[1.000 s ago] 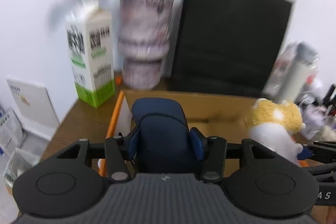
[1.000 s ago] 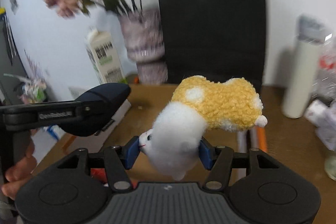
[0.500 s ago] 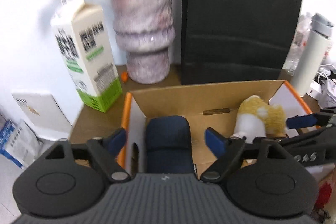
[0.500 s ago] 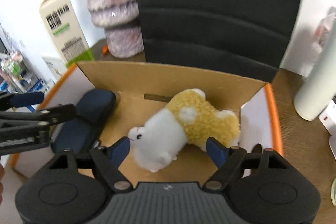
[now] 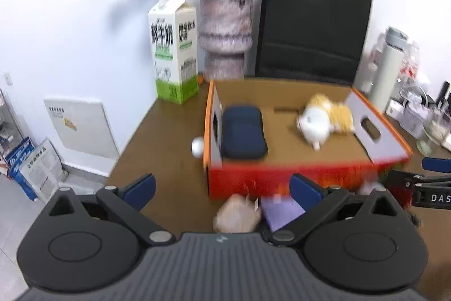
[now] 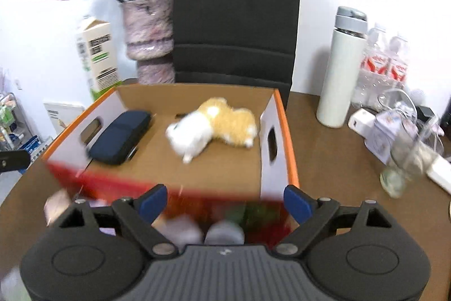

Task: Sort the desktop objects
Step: 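Carry sparkly bag into box with left tool while right tool carries white item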

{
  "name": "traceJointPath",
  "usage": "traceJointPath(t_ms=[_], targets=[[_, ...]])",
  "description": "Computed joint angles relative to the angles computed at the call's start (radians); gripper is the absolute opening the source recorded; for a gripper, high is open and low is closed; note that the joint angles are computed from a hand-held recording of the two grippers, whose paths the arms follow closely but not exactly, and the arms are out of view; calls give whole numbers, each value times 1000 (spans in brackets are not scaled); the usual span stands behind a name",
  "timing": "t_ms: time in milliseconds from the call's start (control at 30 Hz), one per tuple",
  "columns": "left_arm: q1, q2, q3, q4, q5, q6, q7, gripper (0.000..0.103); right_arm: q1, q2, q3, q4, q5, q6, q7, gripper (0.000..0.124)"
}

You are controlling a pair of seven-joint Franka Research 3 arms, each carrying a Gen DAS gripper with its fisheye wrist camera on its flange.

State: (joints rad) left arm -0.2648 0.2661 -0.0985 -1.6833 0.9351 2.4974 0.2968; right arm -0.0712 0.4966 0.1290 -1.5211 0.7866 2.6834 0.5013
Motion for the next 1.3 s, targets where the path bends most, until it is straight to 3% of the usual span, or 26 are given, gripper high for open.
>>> traceJointPath(t_ms=[100, 200, 300, 400, 600, 767, 967, 1133, 1200, 1267, 1300], targets=[[-34, -58, -1, -115, 84, -23, -132, 103, -79, -110, 72, -186, 195, 54, -230, 89], [-53, -118, -24, -242, 234, -25, -290, 103, -129, -195, 98, -317, 404, 34, -450, 90], [-66, -177, -67, -361, 372, -43, -491, 103, -140, -267, 66, -430, 514, -17, -489, 92], [-66, -213, -112, -433, 400, -36, -518, 103, -130, -338, 22, -537, 578, -45, -484, 92], [-87, -248, -166, -478, 484, -135, -590, 103, -77, -438, -48, -665, 789, 5, -778, 92], [-71, -230, -157, -457, 475, -112, -584, 99, -29, -449, -116, -689, 778, -67, -773, 92], [-56, -186, -138, -405, 423, -42, -519, 82, 52, -424, -153, -669, 817, -10, -828, 85], [-59, -166, -128, -389, 450, -11, -541, 79, 75, -396, -157, -638, 784, 3, -802, 76], [-56, -158, -122, -382, 434, 8, -525, 71, 80, -378, -153, -615, 796, 16, -805, 74], [-48, -153, -114, -380, 409, 36, -519, 53, 83, -356, -149, -587, 786, 27, -778, 68], [-46, -151, -110, -379, 403, 46, -522, 53, 84, -345, -147, -575, 772, 30, -757, 63]])
